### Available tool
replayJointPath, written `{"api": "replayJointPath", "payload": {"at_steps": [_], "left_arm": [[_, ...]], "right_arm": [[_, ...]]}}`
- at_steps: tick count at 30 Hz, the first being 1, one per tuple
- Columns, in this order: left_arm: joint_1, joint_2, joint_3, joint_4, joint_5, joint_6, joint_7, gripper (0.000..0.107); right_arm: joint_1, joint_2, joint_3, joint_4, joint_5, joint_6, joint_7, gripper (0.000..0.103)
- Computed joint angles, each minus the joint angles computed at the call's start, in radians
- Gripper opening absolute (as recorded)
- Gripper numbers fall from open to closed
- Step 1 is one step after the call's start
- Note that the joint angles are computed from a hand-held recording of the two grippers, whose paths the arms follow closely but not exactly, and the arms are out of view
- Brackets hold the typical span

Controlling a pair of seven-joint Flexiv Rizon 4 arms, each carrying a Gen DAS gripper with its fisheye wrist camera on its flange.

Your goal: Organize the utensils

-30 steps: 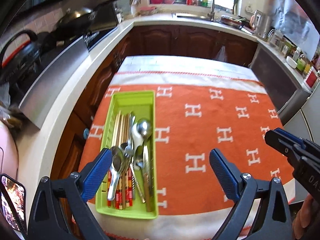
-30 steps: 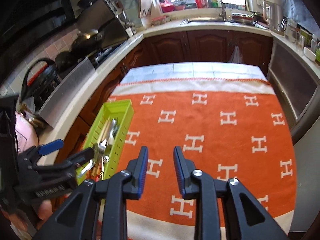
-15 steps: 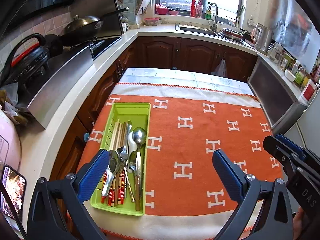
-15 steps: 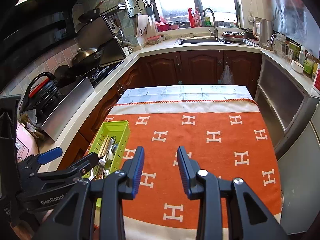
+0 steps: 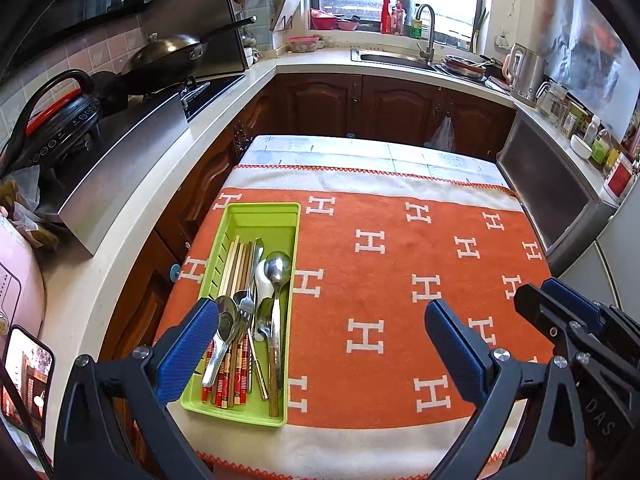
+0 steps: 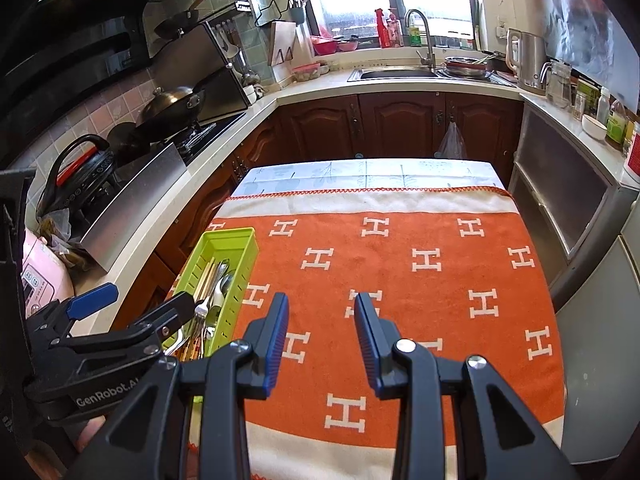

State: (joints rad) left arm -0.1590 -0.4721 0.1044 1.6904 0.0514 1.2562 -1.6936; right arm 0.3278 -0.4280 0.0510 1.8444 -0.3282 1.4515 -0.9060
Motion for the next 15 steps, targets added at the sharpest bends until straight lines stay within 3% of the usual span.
{"api": "replayJointPath", "payload": {"at_steps": [15], "left_arm": [[-0.009, 0.002, 0.013, 0.0, 0.025, 0.013, -0.033, 0.102]], "right_arm": [[0.02, 0.005, -0.021, 0.01, -0.028, 0.011, 0.014, 0.035]]}}
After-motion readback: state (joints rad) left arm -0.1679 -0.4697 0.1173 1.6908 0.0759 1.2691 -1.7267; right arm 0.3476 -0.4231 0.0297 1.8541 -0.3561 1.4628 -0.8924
